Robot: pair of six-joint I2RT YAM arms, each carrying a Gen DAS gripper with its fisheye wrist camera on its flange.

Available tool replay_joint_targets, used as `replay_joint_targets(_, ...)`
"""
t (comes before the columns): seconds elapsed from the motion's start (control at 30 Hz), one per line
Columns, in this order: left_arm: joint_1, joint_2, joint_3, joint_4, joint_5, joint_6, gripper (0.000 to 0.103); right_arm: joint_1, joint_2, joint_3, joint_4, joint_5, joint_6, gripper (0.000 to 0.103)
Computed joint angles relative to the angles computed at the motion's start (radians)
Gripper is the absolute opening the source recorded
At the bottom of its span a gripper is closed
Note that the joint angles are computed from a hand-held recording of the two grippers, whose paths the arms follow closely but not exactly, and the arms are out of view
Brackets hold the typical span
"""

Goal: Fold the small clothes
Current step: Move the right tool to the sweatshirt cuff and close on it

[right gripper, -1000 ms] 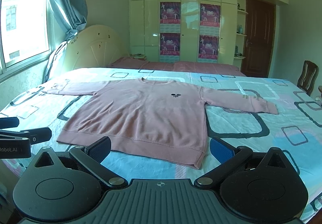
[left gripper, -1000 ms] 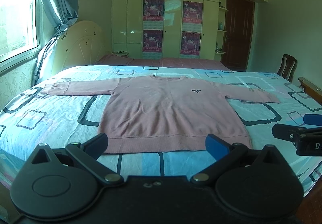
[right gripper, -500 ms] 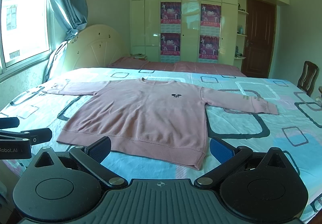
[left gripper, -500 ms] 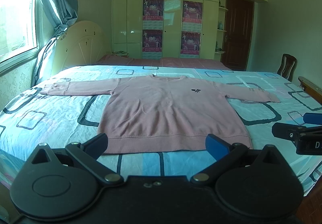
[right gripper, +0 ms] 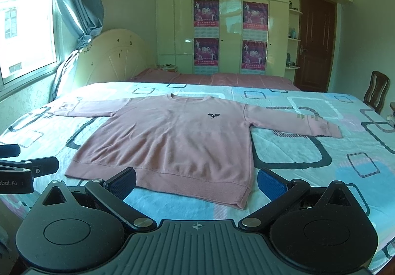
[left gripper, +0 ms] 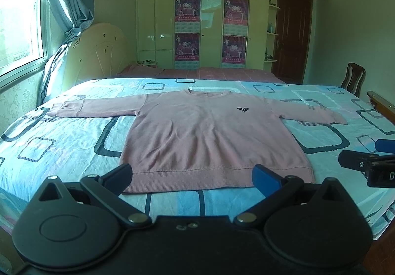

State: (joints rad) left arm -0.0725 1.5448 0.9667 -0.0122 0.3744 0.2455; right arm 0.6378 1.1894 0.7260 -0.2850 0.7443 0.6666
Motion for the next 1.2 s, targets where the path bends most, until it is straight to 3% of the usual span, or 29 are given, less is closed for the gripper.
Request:
replay_joint_targets(0.33, -0.063, 0.245, 0.247, 0.007, -0.022, -0.003, 0.102, -0.241, 0.12, 0.048, 0.152, -0.116, -0.116, 0.103)
replay_joint_targets(0.53, -0.086, 0.436, 0.468, -0.022, -0.015, -0.023, 0.102, -0.384, 0.258, 0.14, 0.234, -0.184, -0.171, 0.103)
replay_joint_targets(0.9, -0.099, 0.731, 0.945, -0.218, -0.011, -0.088, 0.102, -0.526, 0.431, 0.301, 0.256, -0.23, -0.182, 0.103)
replay_joint_targets(1.0, -0.115, 0.772, 0.994, -0.24, -0.021, -0.121, 0.102, -0.571, 0.431, 0.291, 0.273, -0.245, -0.197, 0.103)
replay_joint_targets(1.2, -0.162, 0.898, 1.171, -0.338, -0.058, -0.108, 0.102, -0.743, 0.442, 0.253, 0.357, -0.393, -0.174, 0.103)
